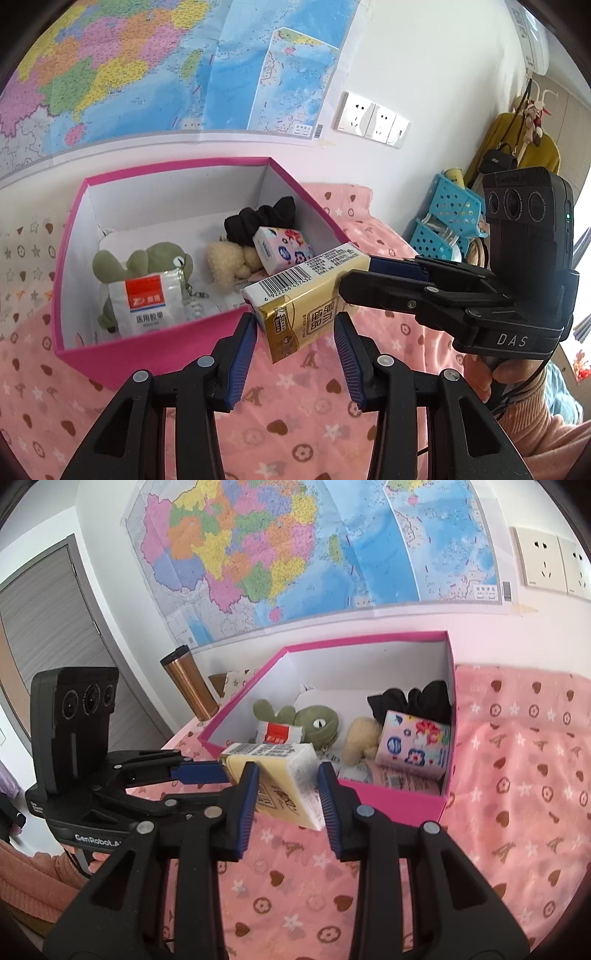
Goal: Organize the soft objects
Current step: 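Carry the yellow tissue pack into the magenta box and open both grippers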
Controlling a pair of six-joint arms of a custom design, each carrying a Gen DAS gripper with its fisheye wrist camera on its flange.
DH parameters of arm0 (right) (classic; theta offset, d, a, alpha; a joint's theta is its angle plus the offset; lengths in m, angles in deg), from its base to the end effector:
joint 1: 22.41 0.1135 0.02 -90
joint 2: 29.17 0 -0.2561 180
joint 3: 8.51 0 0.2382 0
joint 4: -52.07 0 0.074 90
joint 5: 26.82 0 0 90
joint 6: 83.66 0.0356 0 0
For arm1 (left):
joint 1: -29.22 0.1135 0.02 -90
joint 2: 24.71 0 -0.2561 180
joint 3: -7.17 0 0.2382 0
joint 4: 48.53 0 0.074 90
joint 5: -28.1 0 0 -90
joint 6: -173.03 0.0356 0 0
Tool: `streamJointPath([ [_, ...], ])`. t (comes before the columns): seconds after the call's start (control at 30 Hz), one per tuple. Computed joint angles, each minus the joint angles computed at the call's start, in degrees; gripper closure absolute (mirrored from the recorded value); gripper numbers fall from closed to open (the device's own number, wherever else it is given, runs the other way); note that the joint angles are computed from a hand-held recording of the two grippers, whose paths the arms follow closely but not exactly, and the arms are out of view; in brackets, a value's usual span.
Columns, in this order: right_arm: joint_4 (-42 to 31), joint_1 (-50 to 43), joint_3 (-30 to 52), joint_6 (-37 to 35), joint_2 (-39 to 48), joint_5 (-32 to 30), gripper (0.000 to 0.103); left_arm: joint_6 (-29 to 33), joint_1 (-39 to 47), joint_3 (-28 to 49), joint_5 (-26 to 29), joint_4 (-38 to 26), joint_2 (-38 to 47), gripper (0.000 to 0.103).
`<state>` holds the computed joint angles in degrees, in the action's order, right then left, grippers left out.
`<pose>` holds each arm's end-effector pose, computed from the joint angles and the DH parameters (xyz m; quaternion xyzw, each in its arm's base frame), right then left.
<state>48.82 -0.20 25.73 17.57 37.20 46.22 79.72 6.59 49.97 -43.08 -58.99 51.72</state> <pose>0.1879 0.0879 0.1589 -0.1514 0.8683 0.2560 0.3969 0.2130 -0.1013 0.1556 0.2153 0.8848 -0.2331 0.3412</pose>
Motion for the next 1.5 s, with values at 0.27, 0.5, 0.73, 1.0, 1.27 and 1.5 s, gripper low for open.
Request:
streamJointPath([
  [0.27,0.18,-1.73,2.51,-1.40,2.09,-0.77,0.067,0.46,0.13,2.40,-0.52,0.14,1.88,0.060],
  [0.5,1.10,-3.28,3.89,-1.94,4.38,-1.87,0.067,1.06,0.42,4.71,-1.14,-0.12,3.58,0.060],
  [0.73,1.64,-4.38,5.26,-2.32,6.33,-2.93,0.067,1.17,0.69,6.71,-1.73,-0.08,5.34,0.060],
  [1.0,3.09,-5.92,6.85,-2.43,9.56,-4.40,0.067,1.08,1.01,8.49,-1.96,0.10,7.31,0.060],
  [1.27,3.98,-7.08,7.99,-2.09,12.13,-5.45,0.067,1.05,1.17,9.96,-2.08,0.15,8.95,0.060],
  [1.5,4.37,-7.01,8.94,-1.81,13.80,-5.44,0.067,0.60,1.79,10.45,-1.54,-0.15,9.62,0.060],
])
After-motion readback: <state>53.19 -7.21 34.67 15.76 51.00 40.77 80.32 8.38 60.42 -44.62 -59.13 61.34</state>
